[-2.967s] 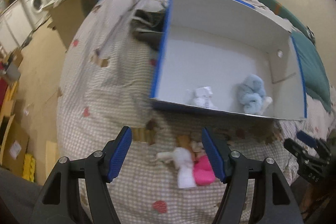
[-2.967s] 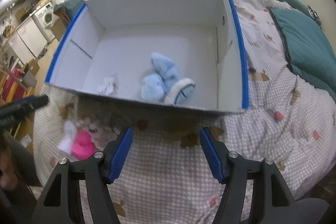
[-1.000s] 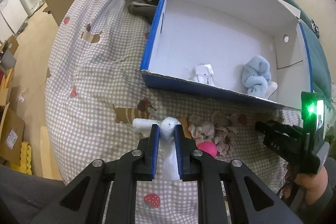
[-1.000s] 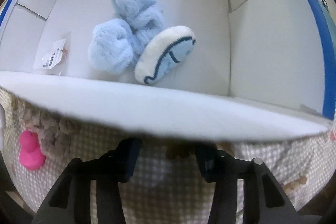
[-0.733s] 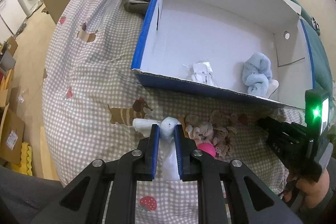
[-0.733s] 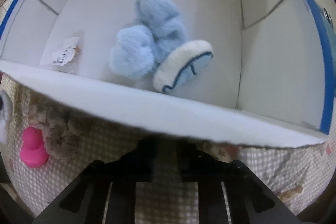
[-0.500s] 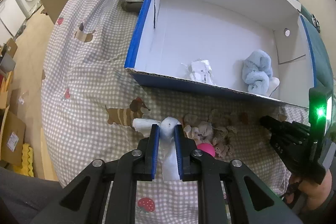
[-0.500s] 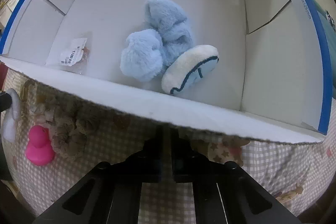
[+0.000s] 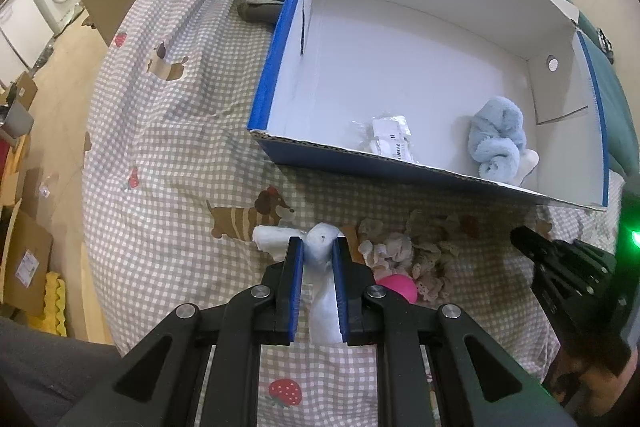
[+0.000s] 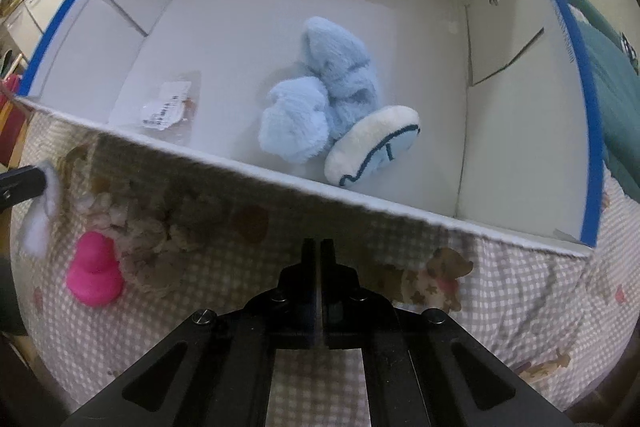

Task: Organize soft objects
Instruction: 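Lift the white sock with the left tool while the right tool hovers over the box, then carry the white sock into the box with the left tool and open it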

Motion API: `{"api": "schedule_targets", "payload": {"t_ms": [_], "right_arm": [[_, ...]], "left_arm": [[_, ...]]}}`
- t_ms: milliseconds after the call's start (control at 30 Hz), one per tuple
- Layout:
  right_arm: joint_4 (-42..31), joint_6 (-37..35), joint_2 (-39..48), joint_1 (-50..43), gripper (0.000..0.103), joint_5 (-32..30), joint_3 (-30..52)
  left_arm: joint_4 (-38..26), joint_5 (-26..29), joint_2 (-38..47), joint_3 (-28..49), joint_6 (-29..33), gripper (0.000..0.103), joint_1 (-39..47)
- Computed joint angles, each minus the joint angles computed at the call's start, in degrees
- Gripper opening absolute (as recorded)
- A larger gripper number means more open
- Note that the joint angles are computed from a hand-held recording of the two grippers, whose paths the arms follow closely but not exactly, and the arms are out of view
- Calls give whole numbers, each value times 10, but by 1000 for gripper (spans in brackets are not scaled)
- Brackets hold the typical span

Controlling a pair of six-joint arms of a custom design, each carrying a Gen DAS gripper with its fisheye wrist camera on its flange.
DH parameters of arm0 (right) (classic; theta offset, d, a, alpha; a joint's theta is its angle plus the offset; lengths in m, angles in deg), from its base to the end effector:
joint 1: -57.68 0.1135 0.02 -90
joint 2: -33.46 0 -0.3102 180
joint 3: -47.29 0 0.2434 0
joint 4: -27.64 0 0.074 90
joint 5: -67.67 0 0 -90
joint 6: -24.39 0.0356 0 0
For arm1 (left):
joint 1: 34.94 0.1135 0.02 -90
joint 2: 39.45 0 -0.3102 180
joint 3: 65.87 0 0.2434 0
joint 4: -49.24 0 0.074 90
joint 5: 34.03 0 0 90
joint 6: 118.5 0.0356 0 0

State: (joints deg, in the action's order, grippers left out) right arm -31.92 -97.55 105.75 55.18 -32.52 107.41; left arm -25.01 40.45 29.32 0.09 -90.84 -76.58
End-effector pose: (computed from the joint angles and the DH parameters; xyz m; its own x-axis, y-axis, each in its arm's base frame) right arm 0.1978 -0.0023 0.2541 -0.7985 -0.4863 -0.3549 -0.5125 0.8584 -0.0233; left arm 0.1371 -0.1092 0.2852 -0.8655 -0.3724 -0.3349 -0.3687 0.9263 -0.0773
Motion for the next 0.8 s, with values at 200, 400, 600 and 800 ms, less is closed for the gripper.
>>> {"api": "schedule_targets", "payload": {"t_ms": [200,400,600,800], "right_arm": [[-92,-16,-62,-24,3,-45,21],[-217,-96,-94,-131,3,-137,57],[-358,-220,-32,-270,3,-235,155],[-398,-201,5,-258,3,-270,252]], "left_arm": [[-17,-15,-8,4,-16,14,-12],[-57,-38,-35,21,-49,14,-40],[-120,-117,-93,82,-99,14,-102],[-154,-162,-52,158,-68,14,-114]]}}
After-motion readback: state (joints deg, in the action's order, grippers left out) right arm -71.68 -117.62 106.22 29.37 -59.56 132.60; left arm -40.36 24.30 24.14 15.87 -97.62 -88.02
